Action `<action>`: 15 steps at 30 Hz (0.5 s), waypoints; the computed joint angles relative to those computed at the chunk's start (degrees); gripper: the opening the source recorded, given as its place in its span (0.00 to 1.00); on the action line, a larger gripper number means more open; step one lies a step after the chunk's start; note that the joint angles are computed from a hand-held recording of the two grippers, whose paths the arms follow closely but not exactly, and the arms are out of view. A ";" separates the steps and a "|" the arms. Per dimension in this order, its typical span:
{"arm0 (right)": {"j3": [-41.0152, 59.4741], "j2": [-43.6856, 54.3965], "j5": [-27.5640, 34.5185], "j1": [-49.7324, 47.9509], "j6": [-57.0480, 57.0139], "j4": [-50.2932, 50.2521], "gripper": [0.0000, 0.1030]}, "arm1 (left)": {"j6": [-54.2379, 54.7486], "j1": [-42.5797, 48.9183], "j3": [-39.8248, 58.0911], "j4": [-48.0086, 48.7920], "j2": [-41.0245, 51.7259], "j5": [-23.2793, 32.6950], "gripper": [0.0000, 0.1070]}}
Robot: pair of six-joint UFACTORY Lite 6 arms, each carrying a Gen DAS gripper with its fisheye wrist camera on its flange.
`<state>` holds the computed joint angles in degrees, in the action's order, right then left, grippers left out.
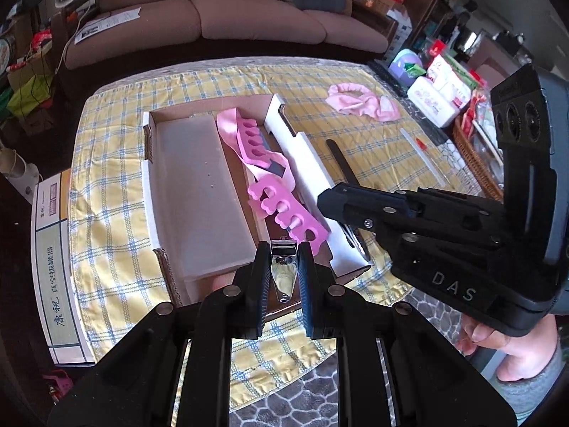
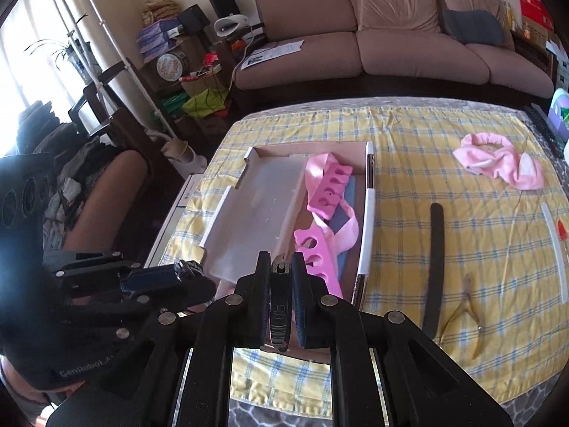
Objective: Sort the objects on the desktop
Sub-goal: 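Carry both nail clippers over the box with both grippers, then lower the clippers into the box and open both grippers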
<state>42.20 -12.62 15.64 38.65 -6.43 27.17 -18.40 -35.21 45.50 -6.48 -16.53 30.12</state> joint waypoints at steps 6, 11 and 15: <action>0.57 8.67 -2.66 -2.50 -18.25 19.95 0.10 | 6.53 1.26 -0.43 -5.82 5.01 -3.74 0.13; 0.55 12.88 -2.71 -4.72 -30.57 33.37 0.14 | 7.92 1.42 1.37 -6.44 9.73 -5.06 0.13; -0.66 10.12 -2.45 -6.65 -34.08 35.95 0.15 | 6.68 0.83 4.06 -4.88 14.50 -5.95 0.13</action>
